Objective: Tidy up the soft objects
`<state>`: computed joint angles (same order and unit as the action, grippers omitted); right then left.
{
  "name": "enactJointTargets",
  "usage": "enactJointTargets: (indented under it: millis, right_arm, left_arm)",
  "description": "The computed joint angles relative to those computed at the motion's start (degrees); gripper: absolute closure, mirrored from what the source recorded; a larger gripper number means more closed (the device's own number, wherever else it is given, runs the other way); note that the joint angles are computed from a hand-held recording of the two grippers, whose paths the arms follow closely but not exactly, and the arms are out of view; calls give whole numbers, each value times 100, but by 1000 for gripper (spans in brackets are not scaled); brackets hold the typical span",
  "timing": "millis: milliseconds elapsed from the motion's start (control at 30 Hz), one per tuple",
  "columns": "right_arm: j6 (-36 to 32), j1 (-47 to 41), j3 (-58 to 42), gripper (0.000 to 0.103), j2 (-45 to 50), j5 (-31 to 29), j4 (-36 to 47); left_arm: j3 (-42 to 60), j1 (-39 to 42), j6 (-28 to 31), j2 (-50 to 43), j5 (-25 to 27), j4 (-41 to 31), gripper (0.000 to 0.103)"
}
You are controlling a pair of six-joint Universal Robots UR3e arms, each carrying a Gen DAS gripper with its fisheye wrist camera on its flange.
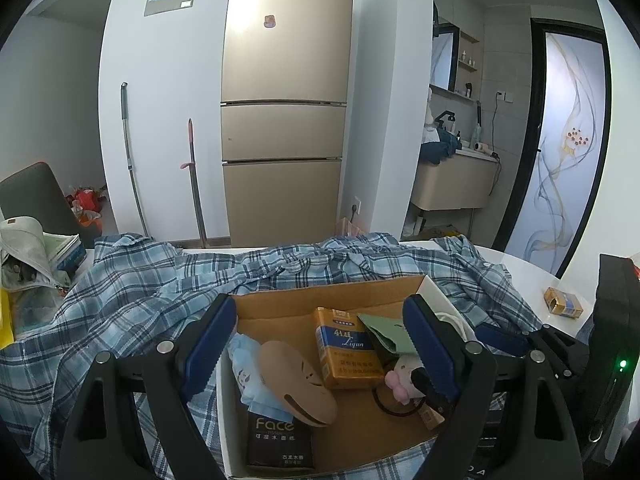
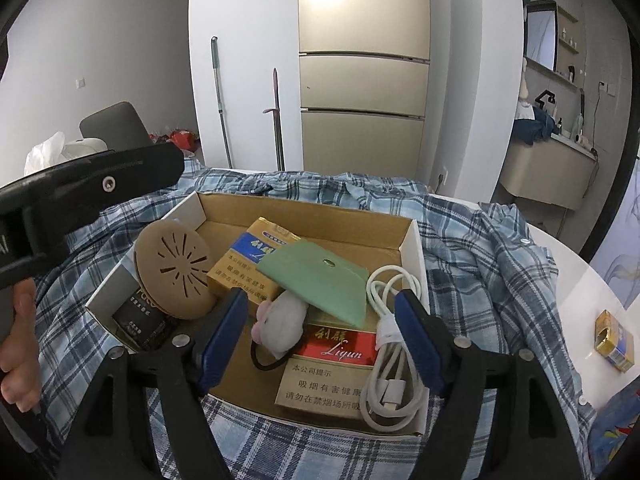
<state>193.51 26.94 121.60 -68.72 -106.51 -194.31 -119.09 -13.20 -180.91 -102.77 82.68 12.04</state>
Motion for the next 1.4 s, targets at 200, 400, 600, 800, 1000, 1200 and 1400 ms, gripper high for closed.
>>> enactJointTargets:
  millis: [200,400,600,800,1000,1200,1400]
  right_arm:
    - [37,-67,71,27,-50,-53,-170]
    - [53,-89,93,27,-175,-220,-259]
    - [105,-193,311,27,-852,-233,-281]
    - [-485,107,438,17,-1538,-788,-349]
    - [-415,530,810,14,-2378,-1256,-515]
    - [-370,1260,859,3,-2536,-2007,-1052]
    - [-539,2031,745,1,-2168,-2715,-1803]
  left_arm:
    - [-20,-49,0,-13,125,141,16]
    - [-186,-59,-162,256,125,196,16]
    - [-206,-256,-196,790,499,-97,16]
    - [-556,-539,191,1589,1083,12,16]
    - [-1162,-797,337,2577,1303,273,16]
    - [-1579,-1149,393,3324,1596,375,12]
    - [-1909,-1721,388,3409,2330,1037,0]
